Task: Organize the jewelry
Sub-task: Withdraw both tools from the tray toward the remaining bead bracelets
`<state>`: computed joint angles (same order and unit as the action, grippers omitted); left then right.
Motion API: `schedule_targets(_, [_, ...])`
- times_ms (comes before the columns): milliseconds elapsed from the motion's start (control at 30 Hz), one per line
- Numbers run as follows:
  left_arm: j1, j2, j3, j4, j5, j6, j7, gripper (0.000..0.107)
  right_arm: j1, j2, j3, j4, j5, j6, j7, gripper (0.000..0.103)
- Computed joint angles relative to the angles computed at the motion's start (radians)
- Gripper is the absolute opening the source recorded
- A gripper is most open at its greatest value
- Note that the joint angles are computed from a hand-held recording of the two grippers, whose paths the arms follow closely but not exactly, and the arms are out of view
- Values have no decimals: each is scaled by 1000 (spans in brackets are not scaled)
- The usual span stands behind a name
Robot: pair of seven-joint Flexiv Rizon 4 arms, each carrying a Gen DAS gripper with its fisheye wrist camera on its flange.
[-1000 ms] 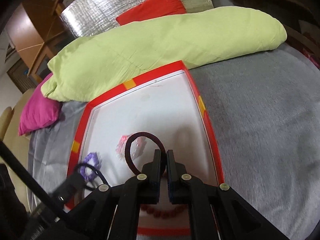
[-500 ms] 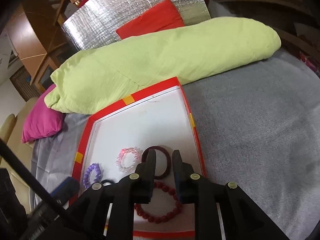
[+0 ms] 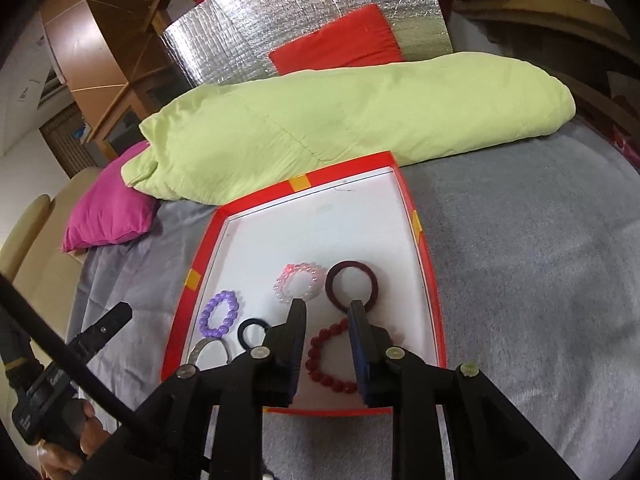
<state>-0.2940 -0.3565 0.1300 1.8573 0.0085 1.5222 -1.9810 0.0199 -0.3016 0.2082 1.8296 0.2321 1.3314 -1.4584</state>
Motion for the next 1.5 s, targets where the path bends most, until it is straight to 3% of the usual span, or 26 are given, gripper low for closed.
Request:
schedule_targets(333, [-12, 59, 27, 59, 46, -17, -35, 69, -8, 71, 21, 54, 74, 11, -60, 24])
schedule_targets(500, [2, 94, -2, 94, 80, -39, -22, 71, -8, 124, 16, 104, 121, -22, -99, 24])
schedule_targets(900, [6, 108, -65, 70, 207, -245, 55, 71, 56, 244, -38, 232, 189, -184, -209, 24])
schedule_targets(1200, [14, 95, -89, 46, 229, -325, 79, 71, 125, 235, -41, 263, 113, -220, -233, 26])
schedule_targets(1333, [18, 89, -94, 36, 221, -338, 81, 71, 147, 218, -40, 274, 51, -201, -196, 40])
schedule_targets(1433, [19, 87, -94, 32, 219, -345, 79, 71, 161, 207, -42, 304, -34, -153, -149, 39])
schedule_targets(1500, [20, 85, -94, 30, 217, -347, 79, 71, 168, 204, -49, 330, -111, -121, -106, 33])
